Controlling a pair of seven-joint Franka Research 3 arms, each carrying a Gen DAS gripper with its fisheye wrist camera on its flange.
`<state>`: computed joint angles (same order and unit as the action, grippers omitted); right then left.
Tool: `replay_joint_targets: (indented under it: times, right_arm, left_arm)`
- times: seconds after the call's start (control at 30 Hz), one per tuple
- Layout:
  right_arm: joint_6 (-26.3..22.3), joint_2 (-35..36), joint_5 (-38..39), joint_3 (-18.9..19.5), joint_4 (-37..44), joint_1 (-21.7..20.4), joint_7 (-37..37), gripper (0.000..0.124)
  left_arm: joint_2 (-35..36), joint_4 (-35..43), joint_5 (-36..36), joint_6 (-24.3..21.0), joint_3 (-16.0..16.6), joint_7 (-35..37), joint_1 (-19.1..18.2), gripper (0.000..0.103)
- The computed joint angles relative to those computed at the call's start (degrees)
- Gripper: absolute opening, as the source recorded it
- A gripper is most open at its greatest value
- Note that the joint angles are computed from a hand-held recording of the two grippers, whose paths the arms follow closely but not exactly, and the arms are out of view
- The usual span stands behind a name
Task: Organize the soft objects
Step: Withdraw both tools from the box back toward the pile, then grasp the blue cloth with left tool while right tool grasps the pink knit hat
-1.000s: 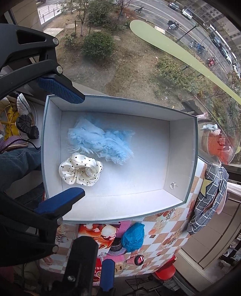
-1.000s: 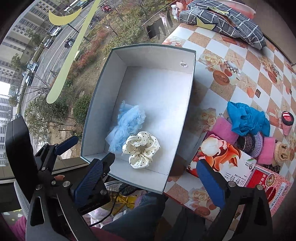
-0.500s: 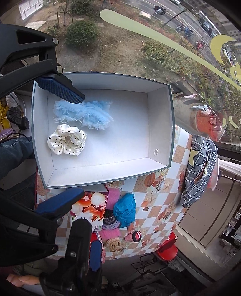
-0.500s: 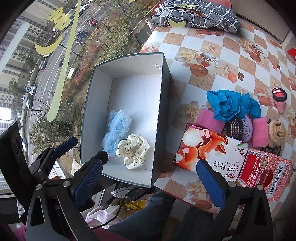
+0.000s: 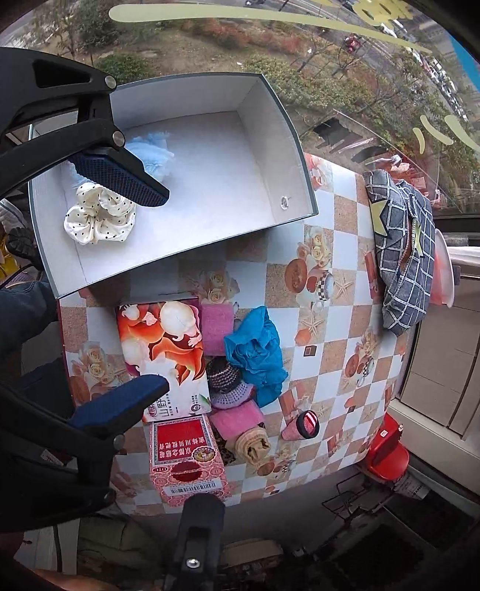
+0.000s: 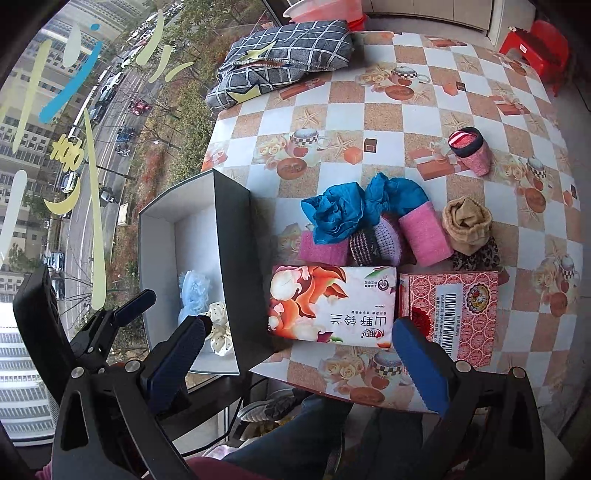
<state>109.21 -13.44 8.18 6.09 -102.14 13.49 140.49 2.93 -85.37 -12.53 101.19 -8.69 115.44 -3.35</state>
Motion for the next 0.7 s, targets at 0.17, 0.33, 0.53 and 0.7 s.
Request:
replay_joint_targets:
  times: [0.17, 0.33, 0.53, 0.7]
  right_arm:
    - [-0.5, -7.1, -1.9, -1.5, -5.7, -3.4, 2.9, 0.102]
    - [-2.1, -13.0, -1.6, -3.0, -12.4, -7.4, 4.3, 0.102]
    - [-3.2, -15.6, 0.9, -4.9, -18.7, -10.5, 1.5, 0.102]
    - [-1.8, -14.0, 4.2, -6.6, -22.1, -11.8, -2.3, 0.102]
  left_arm:
    - [5.7, 6.6, 3.7, -3.2, -2.1, -2.3, -2.6, 0.094]
    - [12.6, 13.7, 9.2, -6.7, -3.7, -4.8, -5.7, 0.094]
    - [18.3, 17.4, 19.3, -6.8, -4.0, -4.6, -10.2, 0.094]
    - [23.5, 22.2, 24.2, -9.8, -3.6, -4.5, -12.9, 0.094]
